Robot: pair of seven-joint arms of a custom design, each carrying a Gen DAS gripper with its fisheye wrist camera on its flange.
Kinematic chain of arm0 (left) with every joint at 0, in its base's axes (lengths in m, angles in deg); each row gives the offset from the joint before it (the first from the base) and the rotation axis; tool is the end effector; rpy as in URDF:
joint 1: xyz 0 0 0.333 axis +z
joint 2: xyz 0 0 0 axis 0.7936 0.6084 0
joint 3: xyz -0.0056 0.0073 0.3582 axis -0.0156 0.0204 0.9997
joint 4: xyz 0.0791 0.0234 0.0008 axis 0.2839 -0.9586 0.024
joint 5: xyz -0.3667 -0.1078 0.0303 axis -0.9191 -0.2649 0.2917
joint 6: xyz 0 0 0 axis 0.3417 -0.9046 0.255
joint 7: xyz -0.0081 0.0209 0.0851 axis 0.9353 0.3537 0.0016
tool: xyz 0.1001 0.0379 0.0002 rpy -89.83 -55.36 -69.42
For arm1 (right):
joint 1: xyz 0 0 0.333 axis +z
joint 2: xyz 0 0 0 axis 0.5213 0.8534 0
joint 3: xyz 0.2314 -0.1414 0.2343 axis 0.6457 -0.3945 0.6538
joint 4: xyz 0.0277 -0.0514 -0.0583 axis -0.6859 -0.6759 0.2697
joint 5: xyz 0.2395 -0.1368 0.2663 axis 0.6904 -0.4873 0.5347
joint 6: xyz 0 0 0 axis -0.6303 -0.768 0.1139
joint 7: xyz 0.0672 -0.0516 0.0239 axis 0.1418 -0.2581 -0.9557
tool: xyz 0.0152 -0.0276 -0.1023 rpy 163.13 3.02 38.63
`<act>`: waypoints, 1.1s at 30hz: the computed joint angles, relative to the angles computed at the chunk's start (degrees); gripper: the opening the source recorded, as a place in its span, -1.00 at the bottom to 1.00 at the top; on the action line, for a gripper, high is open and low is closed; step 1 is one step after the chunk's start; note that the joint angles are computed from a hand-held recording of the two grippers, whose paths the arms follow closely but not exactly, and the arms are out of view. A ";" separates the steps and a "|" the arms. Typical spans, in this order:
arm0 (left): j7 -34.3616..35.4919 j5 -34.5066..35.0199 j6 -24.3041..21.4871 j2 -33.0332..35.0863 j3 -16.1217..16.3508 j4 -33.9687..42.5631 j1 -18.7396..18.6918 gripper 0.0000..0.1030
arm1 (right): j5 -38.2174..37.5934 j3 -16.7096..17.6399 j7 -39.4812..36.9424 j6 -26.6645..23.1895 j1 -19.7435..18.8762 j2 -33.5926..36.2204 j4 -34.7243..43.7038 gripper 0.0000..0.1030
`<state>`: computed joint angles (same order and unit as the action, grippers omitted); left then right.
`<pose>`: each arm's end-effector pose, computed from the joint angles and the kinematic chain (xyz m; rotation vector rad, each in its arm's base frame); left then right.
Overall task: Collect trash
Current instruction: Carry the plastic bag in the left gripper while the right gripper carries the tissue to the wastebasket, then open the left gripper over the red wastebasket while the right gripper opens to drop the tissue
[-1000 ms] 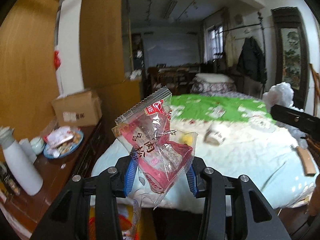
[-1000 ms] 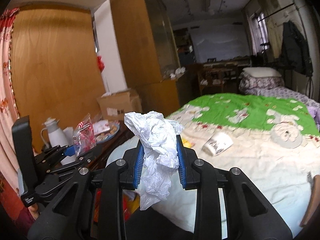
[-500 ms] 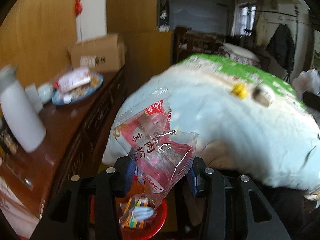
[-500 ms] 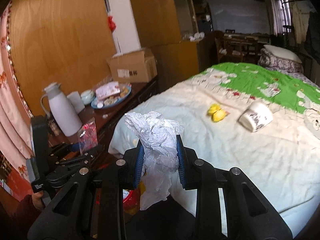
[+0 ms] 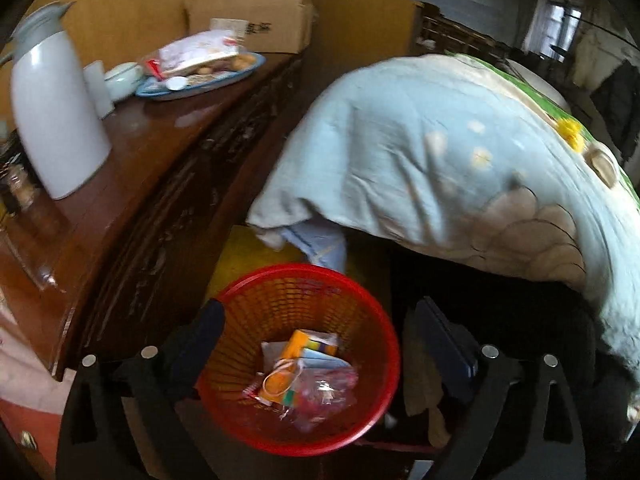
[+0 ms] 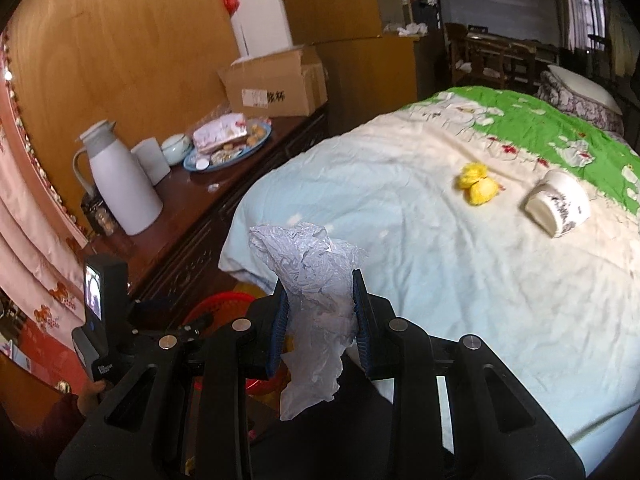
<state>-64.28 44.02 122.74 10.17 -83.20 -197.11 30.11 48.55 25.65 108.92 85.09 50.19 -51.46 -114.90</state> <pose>0.4562 -0.3338 0.3854 -2.1616 1.3833 -0.5244 0.5222 0.1882 0.5175 -2.0089 1.0959 -0.2452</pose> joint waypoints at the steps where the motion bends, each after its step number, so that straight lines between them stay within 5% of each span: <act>1: -0.54 0.19 -0.86 -0.55 0.06 -0.23 -0.12 0.85 | -0.47 0.18 0.22 -0.14 0.16 0.10 0.05 -0.41; 13: -1.53 -2.79 -19.92 -3.53 -3.09 -0.50 -3.50 0.89 | -5.86 2.53 1.69 -6.37 3.07 2.45 2.47 -0.41; 33: -10.35 -5.13 -10.56 -6.87 -2.28 -10.44 0.12 0.89 | -20.48 4.93 12.50 -11.58 7.81 12.45 9.79 -0.36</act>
